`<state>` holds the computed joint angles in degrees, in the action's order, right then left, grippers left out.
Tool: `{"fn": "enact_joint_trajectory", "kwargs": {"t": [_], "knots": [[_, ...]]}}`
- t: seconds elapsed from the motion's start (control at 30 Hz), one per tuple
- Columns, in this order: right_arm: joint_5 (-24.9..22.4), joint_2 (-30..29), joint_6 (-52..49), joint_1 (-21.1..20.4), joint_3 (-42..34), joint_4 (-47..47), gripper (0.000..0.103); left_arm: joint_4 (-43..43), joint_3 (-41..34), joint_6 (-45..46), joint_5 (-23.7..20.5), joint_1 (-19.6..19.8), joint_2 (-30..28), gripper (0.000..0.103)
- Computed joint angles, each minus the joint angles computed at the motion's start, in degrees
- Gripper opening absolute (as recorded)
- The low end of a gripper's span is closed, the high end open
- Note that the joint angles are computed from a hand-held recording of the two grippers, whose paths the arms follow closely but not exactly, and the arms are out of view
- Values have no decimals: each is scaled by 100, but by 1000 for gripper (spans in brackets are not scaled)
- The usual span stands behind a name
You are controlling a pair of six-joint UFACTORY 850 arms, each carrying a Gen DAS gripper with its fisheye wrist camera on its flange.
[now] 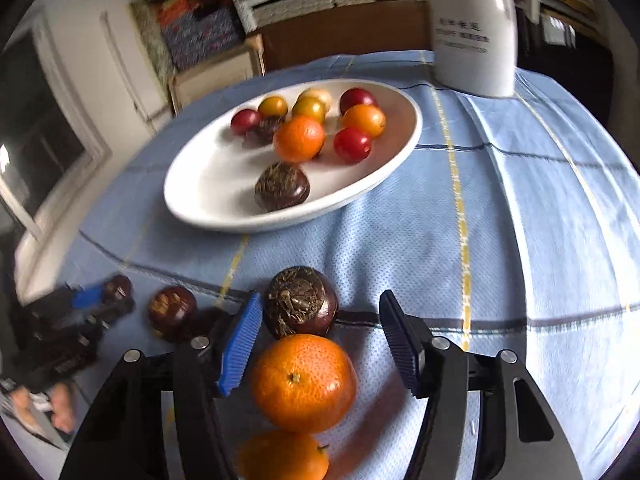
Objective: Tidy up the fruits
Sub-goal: 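Grasp a dark brown fruit with left gripper while right gripper grasps another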
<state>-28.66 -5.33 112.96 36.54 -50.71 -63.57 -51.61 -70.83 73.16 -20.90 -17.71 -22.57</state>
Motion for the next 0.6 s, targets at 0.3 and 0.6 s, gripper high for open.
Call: {"fn": "enact_joint_trajectory", "kwargs": {"t": [0.3, 0.6], "knots": [[-479, -454, -1478, 80, -460, 424, 43, 17, -25, 15, -42, -3, -16, 43], [-361, 490, 1840, 150, 507, -1579, 43, -362, -30, 367, -184, 46, -1, 42]]}}
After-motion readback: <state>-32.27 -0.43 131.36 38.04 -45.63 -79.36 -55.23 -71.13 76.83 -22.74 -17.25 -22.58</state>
